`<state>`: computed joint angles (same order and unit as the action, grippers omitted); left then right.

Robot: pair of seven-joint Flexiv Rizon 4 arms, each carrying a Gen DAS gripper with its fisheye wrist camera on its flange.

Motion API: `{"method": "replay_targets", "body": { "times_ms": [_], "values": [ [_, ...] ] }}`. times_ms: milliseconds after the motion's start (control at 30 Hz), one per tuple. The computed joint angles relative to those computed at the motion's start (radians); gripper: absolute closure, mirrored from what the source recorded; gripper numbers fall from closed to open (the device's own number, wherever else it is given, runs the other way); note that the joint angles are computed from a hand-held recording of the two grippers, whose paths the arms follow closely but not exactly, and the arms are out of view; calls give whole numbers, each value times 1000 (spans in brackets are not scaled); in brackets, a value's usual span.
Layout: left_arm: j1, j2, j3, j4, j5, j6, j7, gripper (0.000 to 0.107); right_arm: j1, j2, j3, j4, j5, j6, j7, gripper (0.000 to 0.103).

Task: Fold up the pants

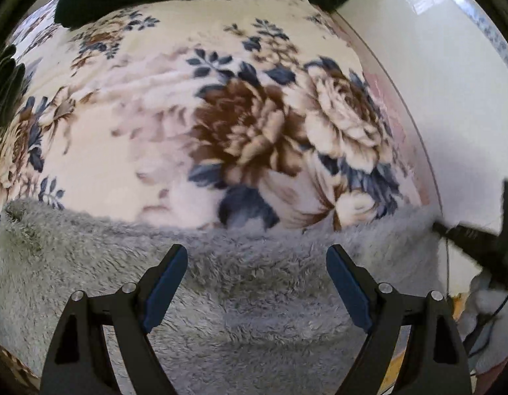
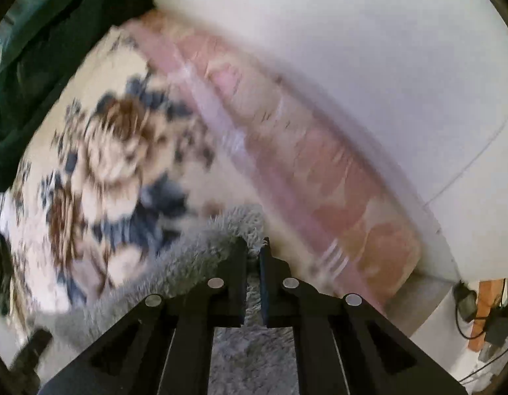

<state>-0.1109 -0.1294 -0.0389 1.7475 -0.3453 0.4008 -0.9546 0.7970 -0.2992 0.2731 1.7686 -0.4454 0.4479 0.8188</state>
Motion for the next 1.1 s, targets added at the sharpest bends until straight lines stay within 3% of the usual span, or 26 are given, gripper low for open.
{"method": "replay_targets", "body": {
  "times_ms": [67,133,267,300,400,500,600,667,700,733,800,867,900,1000,1100],
  "values": [
    [-5,10,3,17,33,-1,-6,21,-20,36,2,92,-13,166,71,86],
    [-6,24,7,33,55,-25,-5,21,3,69,10,128,-43,197,179,51],
    [13,69,29,62,72,-98,15,21,127,74,62,33,-79,-47,451,45],
    [18,83,35,73,76,-110,26,21,155,63,70,23,-88,-54,547,40],
    [24,101,41,106,116,-127,46,21,209,22,66,61,-170,58,803,36],
    [28,86,43,139,159,-120,22,21,259,-34,-1,142,-402,205,1095,9],
    [28,66,40,167,166,-75,19,19,274,-82,-45,168,-554,236,1285,8],
    [29,58,36,169,154,-68,22,14,268,-99,-56,172,-611,231,1334,9],
    [30,53,36,167,147,-71,16,11,276,-108,-68,168,-650,199,1362,19],
    [32,47,35,166,136,-75,10,6,286,-117,-70,152,-662,144,1362,43],
    [35,25,33,159,113,-84,-7,4,305,-131,-57,104,-631,28,1327,64],
    [37,3,30,145,104,-91,-27,4,306,-137,-61,92,-673,-5,1307,64],
    [36,-2,29,141,105,-90,-33,4,291,-142,-64,97,-702,27,1308,64],
    [23,4,25,158,117,-51,-53,4,244,-173,-90,126,-802,151,1392,27],
    [2,24,20,183,142,-19,-86,4,224,-193,-107,135,-860,176,1436,26]
  ]
}}
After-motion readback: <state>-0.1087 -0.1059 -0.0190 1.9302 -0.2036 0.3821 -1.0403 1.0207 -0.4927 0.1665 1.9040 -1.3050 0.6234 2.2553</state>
